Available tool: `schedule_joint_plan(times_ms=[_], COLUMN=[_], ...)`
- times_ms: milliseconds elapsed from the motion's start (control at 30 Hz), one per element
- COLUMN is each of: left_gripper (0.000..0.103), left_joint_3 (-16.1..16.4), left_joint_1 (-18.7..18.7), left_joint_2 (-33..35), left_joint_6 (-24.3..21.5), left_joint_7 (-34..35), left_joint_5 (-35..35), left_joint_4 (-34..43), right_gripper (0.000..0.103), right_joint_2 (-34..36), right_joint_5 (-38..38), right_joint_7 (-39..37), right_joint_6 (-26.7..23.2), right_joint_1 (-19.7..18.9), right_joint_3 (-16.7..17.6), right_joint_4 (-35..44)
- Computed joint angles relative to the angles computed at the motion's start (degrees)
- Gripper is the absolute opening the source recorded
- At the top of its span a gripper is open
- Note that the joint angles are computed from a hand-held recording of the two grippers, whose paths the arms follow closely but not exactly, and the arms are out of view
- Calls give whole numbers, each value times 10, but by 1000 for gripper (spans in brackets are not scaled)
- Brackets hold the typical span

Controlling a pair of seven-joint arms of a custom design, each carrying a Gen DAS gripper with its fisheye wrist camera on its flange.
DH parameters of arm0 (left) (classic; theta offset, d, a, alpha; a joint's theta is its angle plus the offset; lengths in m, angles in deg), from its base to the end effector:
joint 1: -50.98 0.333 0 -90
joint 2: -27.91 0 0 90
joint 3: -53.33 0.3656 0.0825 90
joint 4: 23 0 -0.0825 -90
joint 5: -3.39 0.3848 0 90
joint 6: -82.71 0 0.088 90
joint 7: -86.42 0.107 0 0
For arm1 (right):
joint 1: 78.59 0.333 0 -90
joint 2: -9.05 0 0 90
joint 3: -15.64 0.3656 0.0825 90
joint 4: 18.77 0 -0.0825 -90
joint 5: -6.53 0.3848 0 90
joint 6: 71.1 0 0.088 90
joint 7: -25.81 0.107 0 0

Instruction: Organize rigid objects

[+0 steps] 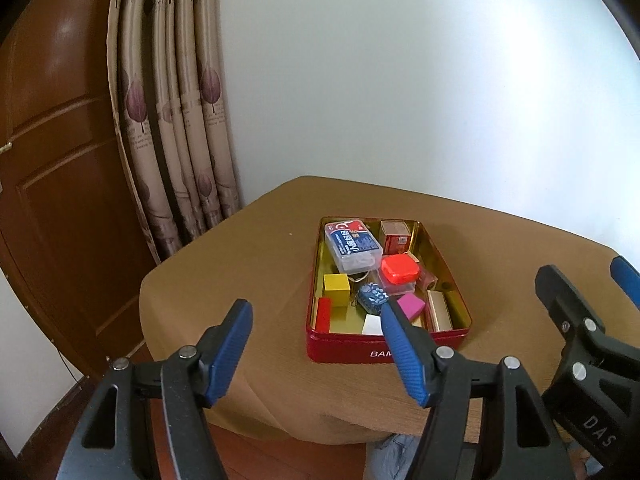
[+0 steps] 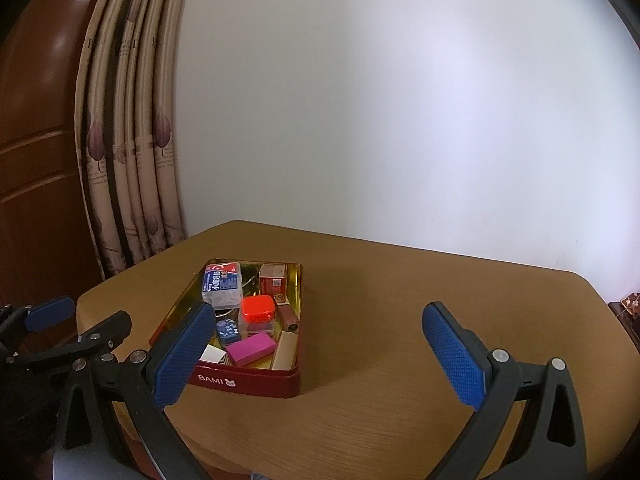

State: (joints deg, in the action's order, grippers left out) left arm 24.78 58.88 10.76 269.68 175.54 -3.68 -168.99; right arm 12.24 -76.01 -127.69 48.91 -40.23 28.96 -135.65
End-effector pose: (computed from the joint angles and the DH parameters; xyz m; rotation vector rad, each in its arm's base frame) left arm 0.4343 -0.1711 0.5310 -1.4121 1.8584 -0.9686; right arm 0.4030 0.4283 0.5018 -1.2544 1.7160 -1.1304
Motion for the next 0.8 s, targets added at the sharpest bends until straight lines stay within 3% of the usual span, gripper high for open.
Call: schedule_joint_plan(times_ms=[300, 567, 800], left_gripper=[68, 68, 68], left_joint_3=[48, 31, 44], left_joint_1=[-44, -20, -28], left_joint_2=[11, 11, 13], left_joint_6=[-31, -42, -50], left_joint_7=[-5, -32, -52], left_joint_5=[2, 31, 45], left_joint_4=[10, 13, 15], right_gripper=[103, 103, 103], right_joint_2=[-1, 2, 3], right_joint_5=[5, 15, 16], right_joint_7=[-10, -21, -28], right_joint_6=[11, 18, 25], right_joint_1=[0, 0, 0], right_joint_3=[0, -1, -2], right_joint_4=[0, 3, 5])
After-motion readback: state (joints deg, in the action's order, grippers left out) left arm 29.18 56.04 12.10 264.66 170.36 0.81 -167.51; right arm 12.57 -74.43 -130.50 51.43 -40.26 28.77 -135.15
